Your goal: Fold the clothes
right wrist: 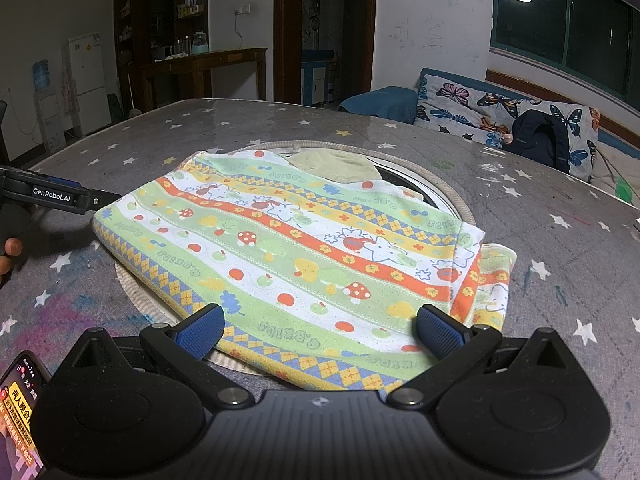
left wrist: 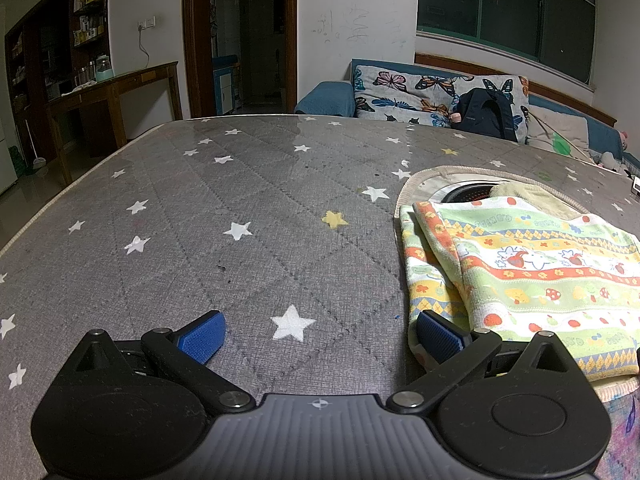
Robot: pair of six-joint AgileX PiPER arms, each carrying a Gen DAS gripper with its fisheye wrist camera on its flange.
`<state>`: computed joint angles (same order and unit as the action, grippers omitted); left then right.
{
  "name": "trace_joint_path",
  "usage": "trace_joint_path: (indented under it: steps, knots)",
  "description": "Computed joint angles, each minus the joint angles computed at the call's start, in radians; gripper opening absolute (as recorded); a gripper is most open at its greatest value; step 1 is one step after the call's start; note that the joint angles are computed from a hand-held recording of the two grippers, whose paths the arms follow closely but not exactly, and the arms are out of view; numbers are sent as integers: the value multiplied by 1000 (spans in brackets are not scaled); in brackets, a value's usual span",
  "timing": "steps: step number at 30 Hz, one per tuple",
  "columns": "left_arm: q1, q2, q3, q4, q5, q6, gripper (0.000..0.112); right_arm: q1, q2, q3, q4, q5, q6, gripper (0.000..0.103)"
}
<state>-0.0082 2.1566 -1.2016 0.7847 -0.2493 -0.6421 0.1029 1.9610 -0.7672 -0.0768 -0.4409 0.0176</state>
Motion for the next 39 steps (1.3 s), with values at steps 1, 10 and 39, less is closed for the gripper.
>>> trace_joint_path:
  steps: [1, 10, 39]
  knots:
    - [0, 0, 0, 0, 0, 0, 103, 0, 0, 0, 3, 0, -1, 103]
    - [1, 0, -1, 5, 0, -4, 103, 11, -1, 1, 28, 1, -12, 103]
    - [0, 0, -1, 1, 0, -1, 103, 18, 0, 2, 47, 0, -27, 103]
